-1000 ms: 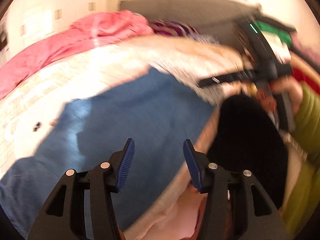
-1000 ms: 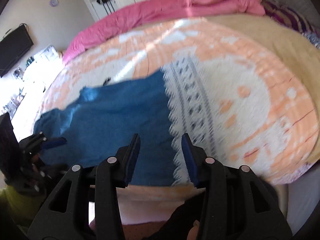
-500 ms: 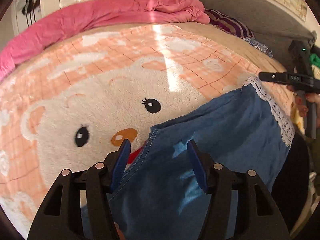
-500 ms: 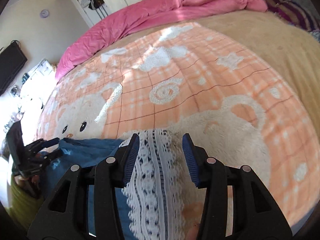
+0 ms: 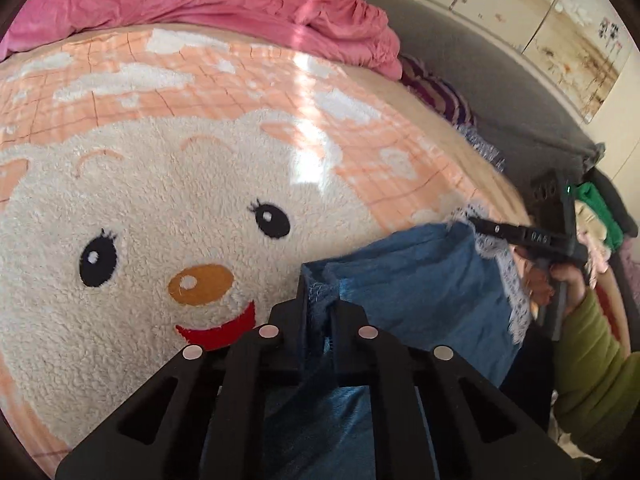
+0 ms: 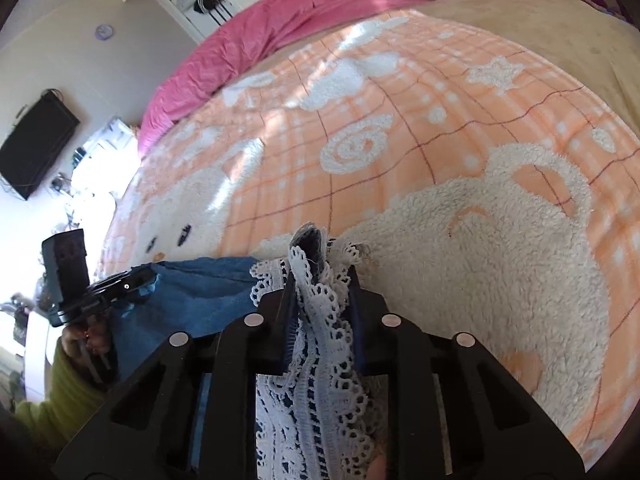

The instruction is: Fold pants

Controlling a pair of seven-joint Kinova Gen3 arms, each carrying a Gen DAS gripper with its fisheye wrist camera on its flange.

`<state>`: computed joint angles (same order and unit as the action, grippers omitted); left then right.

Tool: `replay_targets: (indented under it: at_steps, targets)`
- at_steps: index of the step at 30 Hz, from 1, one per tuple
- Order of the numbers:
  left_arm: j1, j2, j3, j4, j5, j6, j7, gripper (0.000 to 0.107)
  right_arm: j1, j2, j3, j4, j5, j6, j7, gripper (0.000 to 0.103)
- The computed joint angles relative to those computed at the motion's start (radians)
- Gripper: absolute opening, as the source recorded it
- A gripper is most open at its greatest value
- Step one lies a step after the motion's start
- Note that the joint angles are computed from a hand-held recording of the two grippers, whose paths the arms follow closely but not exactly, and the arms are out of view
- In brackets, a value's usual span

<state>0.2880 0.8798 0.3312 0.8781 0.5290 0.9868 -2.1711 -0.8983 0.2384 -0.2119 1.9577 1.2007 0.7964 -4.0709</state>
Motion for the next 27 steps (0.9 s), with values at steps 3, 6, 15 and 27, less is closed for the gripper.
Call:
replay_targets:
  at_steps: [3, 6, 15, 27]
  targets:
    - [-0.018, -0.024, 0.019, 0.036, 0.031, -0.051, -0.027, 0.006, -0.104, -0.017, 0.044, 0.024, 0.079, 0.088, -0.086, 0.012]
    - [0.003, -0.029, 0.004, 0.024, 0.021, -0.070, -0.006, 0.006, -0.073, -0.030, -0.002, 0.004, 0.081, 0.150, -0.031, 0.012]
    - [0.125, -0.006, -0.105, -0.041, -0.167, -0.123, 0.171, 0.006, 0.343, 0.084, -0.285, -0.165, -0.099, 0.144, 0.335, 0.013]
    - [0.126, -0.068, -0.110, 0.057, -0.249, -0.219, 0.277, 0.015, 0.007, 0.079, -0.032, -0.236, -0.190, 0.357, 0.386, 0.039]
